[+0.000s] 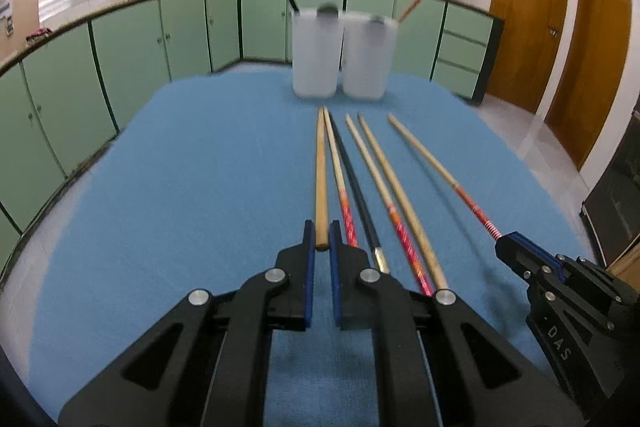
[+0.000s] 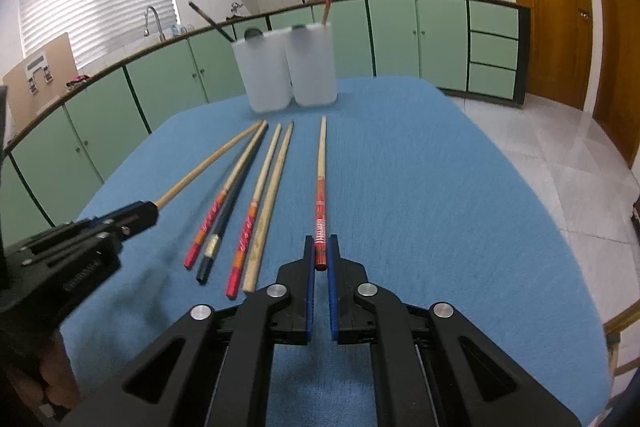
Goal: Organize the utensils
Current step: 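Lift both chopsticks and carry them over the white holder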
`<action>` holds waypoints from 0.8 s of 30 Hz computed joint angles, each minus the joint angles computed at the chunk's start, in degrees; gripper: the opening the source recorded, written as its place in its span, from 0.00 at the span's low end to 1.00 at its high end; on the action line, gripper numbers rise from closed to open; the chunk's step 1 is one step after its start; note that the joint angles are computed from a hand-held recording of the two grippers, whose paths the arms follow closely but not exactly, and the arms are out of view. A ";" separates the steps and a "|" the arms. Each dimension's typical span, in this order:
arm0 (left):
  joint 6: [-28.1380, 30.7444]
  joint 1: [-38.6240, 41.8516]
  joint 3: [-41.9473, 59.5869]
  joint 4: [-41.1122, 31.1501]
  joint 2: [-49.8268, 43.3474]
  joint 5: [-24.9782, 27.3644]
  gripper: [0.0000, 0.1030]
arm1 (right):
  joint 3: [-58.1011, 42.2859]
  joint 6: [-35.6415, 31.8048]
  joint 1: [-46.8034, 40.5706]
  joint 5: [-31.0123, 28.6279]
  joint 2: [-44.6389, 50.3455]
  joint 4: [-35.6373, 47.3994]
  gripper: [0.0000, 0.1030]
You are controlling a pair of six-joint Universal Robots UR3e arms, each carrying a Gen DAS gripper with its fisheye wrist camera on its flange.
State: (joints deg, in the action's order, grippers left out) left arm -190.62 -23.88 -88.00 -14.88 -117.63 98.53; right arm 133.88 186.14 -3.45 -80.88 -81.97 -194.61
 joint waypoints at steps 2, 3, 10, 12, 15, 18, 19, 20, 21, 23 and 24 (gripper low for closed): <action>0.56 -0.04 -0.30 1.12 0.94 0.34 0.06 | -0.34 -0.49 -0.04 -0.46 -1.39 0.47 0.06; 0.80 -0.10 -0.32 1.60 1.45 0.61 0.06 | -0.67 -0.78 -0.08 -0.62 -2.02 0.79 0.05; 0.89 0.36 2.85 2.39 2.64 0.45 0.06 | -3.68 -1.44 -1.76 0.48 -6.55 4.21 0.05; 0.66 0.53 4.41 2.21 2.46 0.21 0.06 | -5.28 -1.60 -2.71 1.63 -7.99 6.13 0.05; 0.56 0.77 7.63 2.04 1.84 0.24 0.06 | -7.92 -1.03 -4.72 4.53 -9.58 9.06 0.05; 0.54 1.02 10.82 1.47 1.07 0.14 0.06 | -11.41 -0.75 -6.57 6.82 -10.00 11.44 0.06; 0.68 1.13 12.48 0.95 0.57 0.18 0.06 | -12.15 -0.73 -6.99 7.35 -10.38 12.13 0.06; 0.83 1.27 14.25 0.20 0.09 0.12 0.06 | -13.44 -0.64 -7.43 7.95 -10.46 12.94 0.06; 0.89 1.40 15.73 -0.54 -0.32 -0.11 0.06 | -14.84 -0.60 -7.74 8.48 -10.32 13.76 0.06; 0.72 1.77 18.70 -1.99 -1.14 -0.79 0.06 | -18.12 -0.53 -7.51 8.14 -9.91 16.18 0.06; 0.74 2.08 19.13 -2.23 -1.08 -1.12 0.06 | -19.60 -0.48 -7.26 7.82 -9.61 17.22 0.06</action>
State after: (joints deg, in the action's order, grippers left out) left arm -189.87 -21.80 -68.88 -17.12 -118.71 97.41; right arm 114.28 185.66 -10.71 -73.05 -91.58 -177.39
